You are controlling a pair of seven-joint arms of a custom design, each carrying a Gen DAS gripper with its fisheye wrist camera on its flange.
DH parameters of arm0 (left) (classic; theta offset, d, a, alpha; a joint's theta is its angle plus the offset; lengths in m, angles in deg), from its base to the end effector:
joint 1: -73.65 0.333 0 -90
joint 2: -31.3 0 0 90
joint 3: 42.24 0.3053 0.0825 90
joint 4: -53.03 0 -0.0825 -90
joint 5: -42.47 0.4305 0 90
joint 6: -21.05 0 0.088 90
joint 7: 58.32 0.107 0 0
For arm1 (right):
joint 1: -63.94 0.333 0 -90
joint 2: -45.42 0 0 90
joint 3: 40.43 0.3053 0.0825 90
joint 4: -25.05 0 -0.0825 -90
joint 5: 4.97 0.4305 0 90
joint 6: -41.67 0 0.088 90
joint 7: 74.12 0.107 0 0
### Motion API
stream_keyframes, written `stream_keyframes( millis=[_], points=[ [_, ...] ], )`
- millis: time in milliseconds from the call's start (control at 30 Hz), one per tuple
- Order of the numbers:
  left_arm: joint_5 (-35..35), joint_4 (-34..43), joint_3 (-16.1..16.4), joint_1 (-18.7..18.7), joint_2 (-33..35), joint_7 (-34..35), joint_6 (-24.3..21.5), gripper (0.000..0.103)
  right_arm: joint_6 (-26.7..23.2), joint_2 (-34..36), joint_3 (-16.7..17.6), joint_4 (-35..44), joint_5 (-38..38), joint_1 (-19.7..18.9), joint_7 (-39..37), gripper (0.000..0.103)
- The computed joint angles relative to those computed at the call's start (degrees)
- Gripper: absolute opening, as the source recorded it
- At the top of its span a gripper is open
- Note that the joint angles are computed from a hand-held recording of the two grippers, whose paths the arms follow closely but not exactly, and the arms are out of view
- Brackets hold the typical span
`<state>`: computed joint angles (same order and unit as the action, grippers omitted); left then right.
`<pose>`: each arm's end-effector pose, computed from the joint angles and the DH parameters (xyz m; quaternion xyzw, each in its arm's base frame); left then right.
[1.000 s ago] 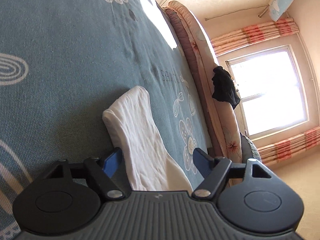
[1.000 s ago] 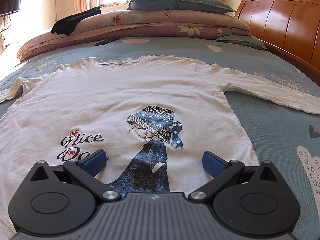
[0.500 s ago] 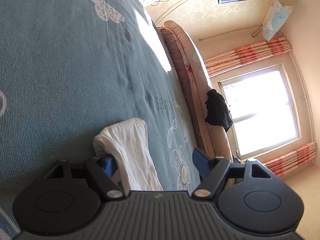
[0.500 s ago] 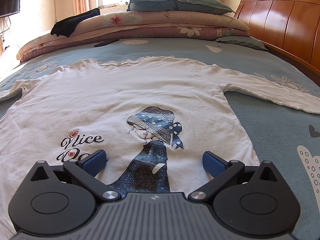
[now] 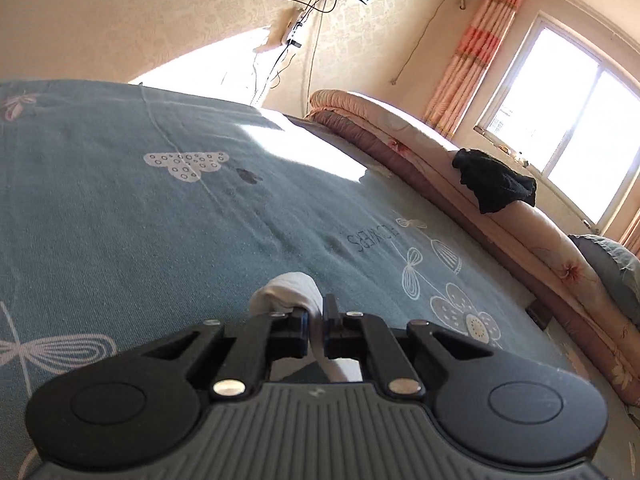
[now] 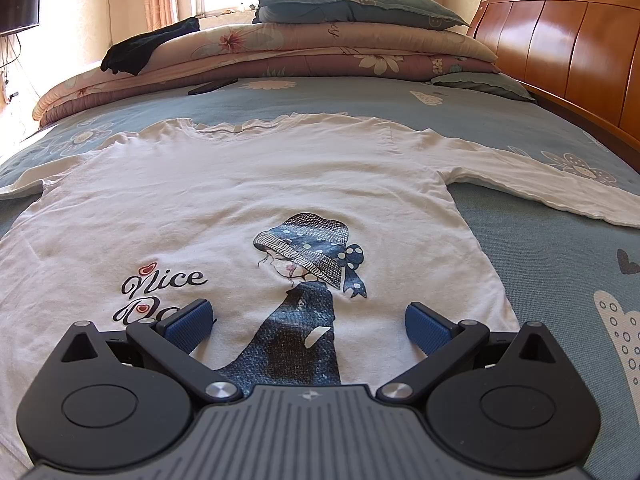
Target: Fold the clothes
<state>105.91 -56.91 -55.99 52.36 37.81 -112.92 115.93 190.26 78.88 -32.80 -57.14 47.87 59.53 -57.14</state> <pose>0.5484 -0.2721 0.4258 -0.8547 -0.0026 -0.2381 0.4613 0.7897 0.0080 0.3833 -0.7983 0.4147 -0.1817 0.3972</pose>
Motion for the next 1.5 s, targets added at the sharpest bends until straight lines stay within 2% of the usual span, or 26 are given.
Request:
stream_keyframes(
  millis=[100,167,200,333,433,600,633,667,700,900,1000,1067,1133,1200,1267,1433,1500],
  points=[
    [-2.5,4.4,-0.6,-1.3,2.8,5.8,-4.6,0.005,0.0,0.0,0.0,0.0,0.0,0.0,0.0,0.103],
    [-5.2,5.3,-0.6,-1.7,3.5,7.7,-4.9,0.005,0.1,0.0,0.0,0.0,0.0,0.0,0.0,0.103],
    [-6.6,5.0,-0.5,-1.6,3.3,7.9,-4.1,0.005,-0.1,0.1,0.0,0.1,-0.1,0.0,0.0,0.103],
    [-12.5,-1.7,-0.1,0.1,-1.1,3.3,4.5,0.008,-0.1,0.1,0.0,0.2,-0.2,0.0,0.1,0.103],
    [-11.5,-8.5,-0.6,0.9,-6.1,-4.0,10.9,0.014,-0.2,0.2,0.0,0.4,-0.2,-0.1,0.0,0.103],
    [-6.7,-18.2,-2.3,2.4,-13.7,-17.3,17.9,0.030,-0.1,0.2,0.1,0.3,0.0,-0.2,-0.1,0.103],
    [-3.4,-21.2,-2.7,2.9,-15.7,-22.9,20.7,0.035,-0.1,0.1,0.1,0.2,0.0,-0.2,-0.1,0.103],
    [-0.1,-23.8,-3.2,3.6,-17.4,-28.3,23.1,0.049,-0.1,0.1,0.1,0.1,0.0,-0.2,-0.1,0.103],
    [2.9,-25.7,-3.6,4.4,-18.4,-33.0,25.0,0.057,0.0,0.1,0.1,0.1,0.1,-0.2,-0.2,0.103],
    [12.5,-29.0,-5.0,7.2,-18.0,-52.7,25.5,0.060,0.1,-0.1,0.1,-0.1,0.3,-0.2,-0.3,0.103],
    [12.3,-28.1,-4.7,7.3,-17.0,-54.6,23.0,0.058,0.2,-0.1,0.1,-0.2,0.4,-0.1,-0.4,0.103],
    [10.4,-26.8,-4.4,7.2,-16.6,-51.0,20.6,0.057,0.3,-0.1,0.1,-0.3,0.4,-0.1,-0.4,0.103],
    [6.5,-24.6,-3.9,7.0,-16.1,-42.5,17.8,0.046,0.3,-0.1,0.1,-0.3,0.4,-0.1,-0.4,0.103],
    [3.9,-22.4,-3.5,6.9,-15.8,-33.6,15.6,0.025,0.4,-0.2,0.1,-0.3,0.5,-0.1,-0.4,0.103],
    [1.5,-19.4,-3.6,6.5,-14.6,-24.7,11.7,0.015,0.4,-0.2,0.1,-0.3,0.5,-0.1,-0.4,0.103],
    [-2.7,-10.6,-4.6,3.9,-8.9,-8.1,-1.6,0.015,0.5,-0.3,0.1,-0.5,0.6,-0.1,-0.5,0.103],
    [-6.1,-8.6,-4.1,2.8,-7.8,-4.1,-4.0,0.016,0.5,-0.3,0.1,-0.5,0.7,-0.1,-0.5,0.103]
  ],
)
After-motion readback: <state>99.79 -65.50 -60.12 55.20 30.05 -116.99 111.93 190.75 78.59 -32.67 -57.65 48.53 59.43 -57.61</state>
